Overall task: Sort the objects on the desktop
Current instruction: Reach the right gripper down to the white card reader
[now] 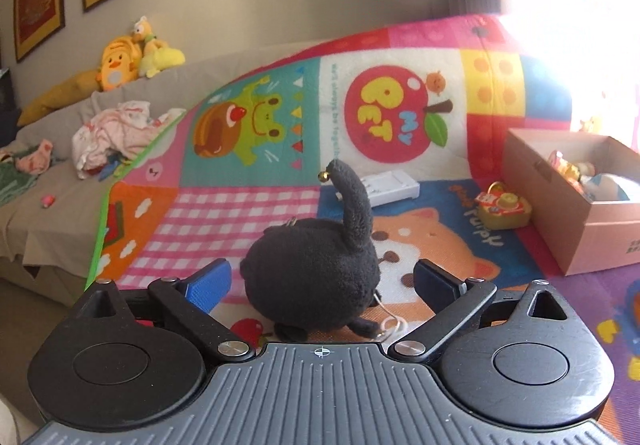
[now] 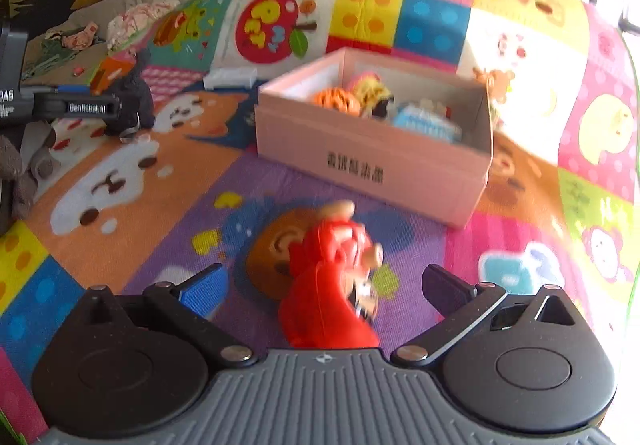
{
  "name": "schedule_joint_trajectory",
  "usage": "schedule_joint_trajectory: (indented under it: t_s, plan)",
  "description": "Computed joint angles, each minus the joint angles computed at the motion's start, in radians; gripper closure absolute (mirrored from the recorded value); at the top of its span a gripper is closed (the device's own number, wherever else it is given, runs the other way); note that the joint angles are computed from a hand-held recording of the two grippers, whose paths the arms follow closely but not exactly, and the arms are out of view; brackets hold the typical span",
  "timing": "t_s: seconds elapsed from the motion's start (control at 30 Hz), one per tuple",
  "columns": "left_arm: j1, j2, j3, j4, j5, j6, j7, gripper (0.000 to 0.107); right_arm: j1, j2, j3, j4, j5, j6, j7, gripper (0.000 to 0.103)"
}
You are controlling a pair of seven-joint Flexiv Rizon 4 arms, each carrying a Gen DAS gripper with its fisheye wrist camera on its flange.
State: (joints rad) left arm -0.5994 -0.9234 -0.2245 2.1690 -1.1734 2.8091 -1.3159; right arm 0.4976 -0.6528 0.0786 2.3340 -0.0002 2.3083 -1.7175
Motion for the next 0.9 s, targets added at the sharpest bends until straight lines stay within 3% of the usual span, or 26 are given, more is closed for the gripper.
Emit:
schedule_joint_trajectory:
  t_s: [0.07,0.17,0.27,0.33,0.4,0.5,0.57,0.63,0.7,0.9]
  plan:
    - [-0.002,0.015,-0.002,0.039,0.039,0.020,-0.069,0.005,-0.082,0.065,0.110,-0.047,0.011,-0.088,-0.055,0.000]
    - [0.014,0.031,0.004,0.097,0.154,0.006,-0.171,0.005,-0.279,0.104,0.354,-0.228,-0.025,-0.418,-0.010,0.000]
    - [0.034,0.009,0.029,0.115,0.283,-0.004,-0.258,0.004,-0.424,-0.013,0.533,-0.464,-0.218,-0.733,0.167,0.000]
    - [0.044,-0.005,0.035,0.111,0.304,-0.019,-0.294,0.004,-0.433,-0.136,0.585,-0.627,-0.429,-0.886,0.343,0.000]
    - [0.080,-0.007,0.040,0.129,0.383,-0.031,-0.372,0.004,-0.363,-0.240,0.572,-0.790,-0.533,-0.989,0.431,0.000]
    - [0.115,-0.012,0.052,0.150,0.466,-0.023,-0.479,0.004,-0.186,-0.337,0.445,-1.011,-0.477,-1.091,0.425,0.000]
    - [0.139,-0.012,0.055,0.162,0.511,-0.031,-0.539,0.004,-0.115,-0.430,0.416,-1.160,-0.512,-1.173,0.426,0.000]
    - [0.160,-0.011,0.062,0.169,0.558,-0.041,-0.584,0.004,-0.056,-0.496,0.381,-1.269,-0.513,-1.221,0.404,0.000]
    - [0.176,-0.008,0.068,0.174,0.595,-0.060,-0.613,0.004,0.013,-0.541,0.287,-1.343,-0.534,-1.223,0.439,0.000]
    - [0.169,-0.007,0.092,0.177,0.620,-0.069,-0.649,0.004,0.039,-0.618,0.321,-1.523,-0.410,-1.398,0.368,0.000]
